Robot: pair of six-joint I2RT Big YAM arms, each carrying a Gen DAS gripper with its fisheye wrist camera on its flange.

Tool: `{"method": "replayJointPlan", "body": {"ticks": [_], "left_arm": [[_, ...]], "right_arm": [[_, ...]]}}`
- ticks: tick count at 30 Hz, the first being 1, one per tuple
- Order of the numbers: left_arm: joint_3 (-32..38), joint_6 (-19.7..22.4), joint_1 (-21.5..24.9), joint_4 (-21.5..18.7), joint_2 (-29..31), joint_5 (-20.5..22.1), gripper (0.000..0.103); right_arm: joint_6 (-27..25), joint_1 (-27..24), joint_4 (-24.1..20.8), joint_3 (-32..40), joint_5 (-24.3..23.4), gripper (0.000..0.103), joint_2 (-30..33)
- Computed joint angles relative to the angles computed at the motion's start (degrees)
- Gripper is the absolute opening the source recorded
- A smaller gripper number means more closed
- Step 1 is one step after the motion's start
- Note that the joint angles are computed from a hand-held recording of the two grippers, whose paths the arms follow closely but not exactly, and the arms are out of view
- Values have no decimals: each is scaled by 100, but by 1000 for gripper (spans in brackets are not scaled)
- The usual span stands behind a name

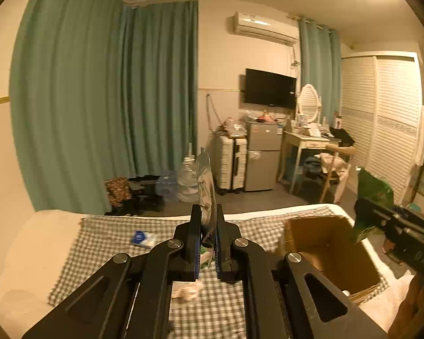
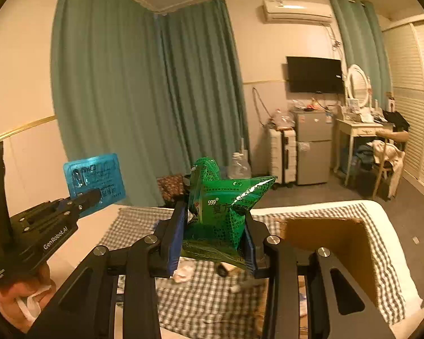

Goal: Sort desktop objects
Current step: 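Carry the green bag over the box and open the right gripper, then withdraw both grippers from the box back over the bed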

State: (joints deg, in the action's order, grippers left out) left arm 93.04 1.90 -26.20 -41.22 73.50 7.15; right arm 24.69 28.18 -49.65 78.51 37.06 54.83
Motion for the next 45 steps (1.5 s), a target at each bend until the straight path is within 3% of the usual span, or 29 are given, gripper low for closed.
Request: {"method": "replayJointPlan", "body": {"ticks": [3, 13, 21, 26, 29, 31, 32, 33, 35, 37, 40, 42, 45], "left_arm": [[117, -32, -329, 5, 102, -75, 7], [264, -184, -1413, 102, 477, -216, 7], [369, -190, -1848, 157, 1020, -218, 7], [328, -225, -1927, 111, 1403, -19, 7], [399, -210, -1985, -102, 1791, 45, 7], [581, -147, -1996, -546, 2084, 243, 7], [814, -78, -1997, -1010, 2378, 424, 7], [916, -68, -2030, -1223, 2528, 364, 7], [845, 51, -2127, -1305, 2648, -58, 7], [626, 151, -2136, -1059, 2513, -37, 8], [577, 297, -2170, -1028, 2441, -83, 16], [525, 294, -2184, -1000, 2379, -120, 35], [530, 207, -2157, -948, 2259, -23, 59]], "right_arm": [[-126, -180, -302, -9, 178, 35, -163], [-453, -1093, -600, -232, 172, 35, -821], [-575, -2481, -566, -723, -914, 35, -1067], [-569, -3250, -699, -1027, -1795, 35, -837], [-562, -3684, -807, -1239, -2451, 35, -585], [-548, -3884, -1104, -1346, -2785, 35, -311], [-552, -3938, -1246, -1403, -2821, 35, -148], [-571, -3950, -1339, -1456, -2814, 36, -47], [-615, -3944, -1583, -1577, -2743, 36, 105], [-695, -3862, -1612, -1648, -2482, 36, 59], [-563, -4043, -1443, -1693, -2923, 36, -180], [-473, -3949, -1416, -1679, -2794, 39, -310], [-424, -3825, -1340, -1534, -2410, 58, -446]]}}
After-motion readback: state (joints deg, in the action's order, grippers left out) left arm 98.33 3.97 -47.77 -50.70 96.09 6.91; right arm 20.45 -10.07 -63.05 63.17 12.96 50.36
